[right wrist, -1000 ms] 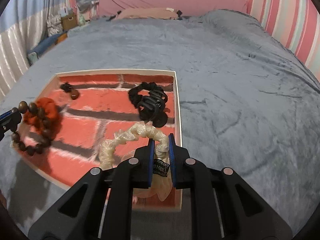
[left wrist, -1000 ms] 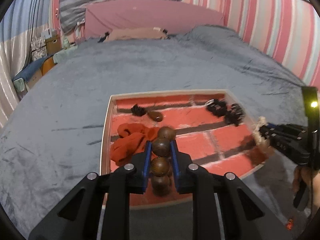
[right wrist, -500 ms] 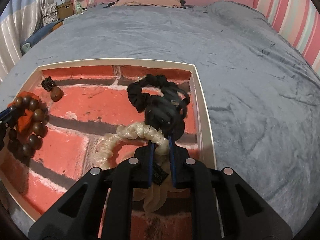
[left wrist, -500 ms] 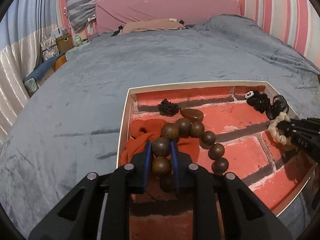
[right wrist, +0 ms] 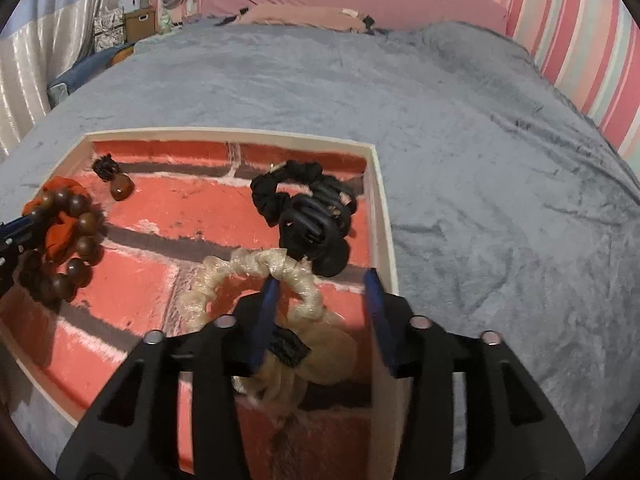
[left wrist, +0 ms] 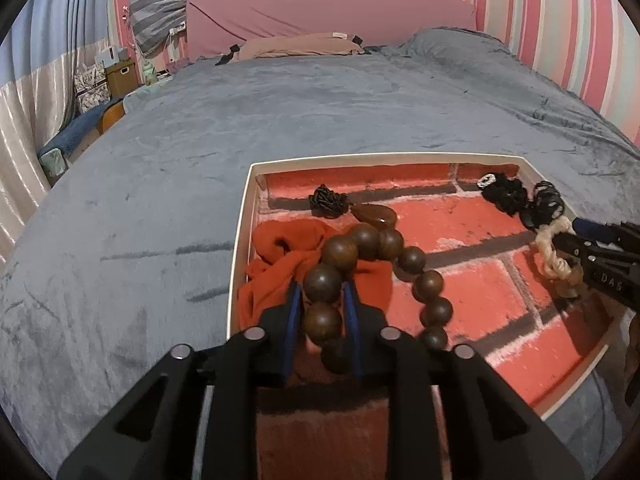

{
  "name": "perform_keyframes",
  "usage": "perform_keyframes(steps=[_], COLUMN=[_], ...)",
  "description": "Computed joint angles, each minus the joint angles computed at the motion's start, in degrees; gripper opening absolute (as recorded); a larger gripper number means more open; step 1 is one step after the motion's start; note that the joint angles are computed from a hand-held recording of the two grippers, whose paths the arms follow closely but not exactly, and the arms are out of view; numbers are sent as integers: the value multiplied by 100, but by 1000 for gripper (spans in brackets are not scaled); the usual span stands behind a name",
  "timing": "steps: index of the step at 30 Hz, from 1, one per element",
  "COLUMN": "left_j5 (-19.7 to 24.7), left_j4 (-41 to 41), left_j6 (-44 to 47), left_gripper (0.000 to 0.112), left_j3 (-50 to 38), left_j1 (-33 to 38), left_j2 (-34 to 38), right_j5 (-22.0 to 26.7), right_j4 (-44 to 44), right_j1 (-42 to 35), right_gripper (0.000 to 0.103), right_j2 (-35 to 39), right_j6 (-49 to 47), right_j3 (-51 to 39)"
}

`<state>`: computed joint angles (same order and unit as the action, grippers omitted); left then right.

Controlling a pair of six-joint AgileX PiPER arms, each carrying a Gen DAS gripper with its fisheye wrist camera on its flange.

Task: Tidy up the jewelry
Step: 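Open both tools to release the bracelet and scrunchie into the tray, then move both tools back toward the white-strap watch and red string charm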

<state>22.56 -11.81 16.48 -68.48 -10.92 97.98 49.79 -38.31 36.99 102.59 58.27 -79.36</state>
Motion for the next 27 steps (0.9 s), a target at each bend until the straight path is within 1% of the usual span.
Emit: perform_keyframes(steps=[2,3,5,7,9,10,14,19,20,21,22,24,27], left_j5=[-136,-200,-136,-44,83,145,471,925,984,1077,1104,1158,1500], left_j4=[213,411,483,268,-155,-231,-410,-367,-361,-336,-244,-67,-60], left_j6=[-93,-240,-278,-104,233,272,382,314,303,270,167,-6,-2], left_gripper=[49,53,57,59,61,61,62,62,63,70,73,73,73], left_j3=[265,379,511,614,700,717,811,954,1006,1084,1151,1312,1522], left_j1=[-70,-115,-148,-112,6,38,202,411,450,503,510,484,551], left_j2=[-251,-360,-561,-784,-1033,-1115,-1568,-2194,-2321,-2503,-2635,-2919,-3481], right_j5=[-173,-216,-162,-196,-65,28,380,878,1006,1115,1277,1455,1653], right_j4=[41,27,-16,-4,-8,-2,67,282,327,316,300,216,173], right_j1=[3,25,75,87,141,177,215,295,346,418,540,755,1003], right_gripper=[65,67,73,79,82,84,85,85,85,85,85,85,87], right_j2=[-306,-468,-693,-967,-1278,-1370,-1814,-2392,-2506,-2587,-2724,-2953,-3299], right_j6=[-21,-25,31,72,61,29,-60,-200,-213,-177,-119,81,371], right_j3=[230,337,431,593,702,702,806,891,921,953,1015,1173,1405])
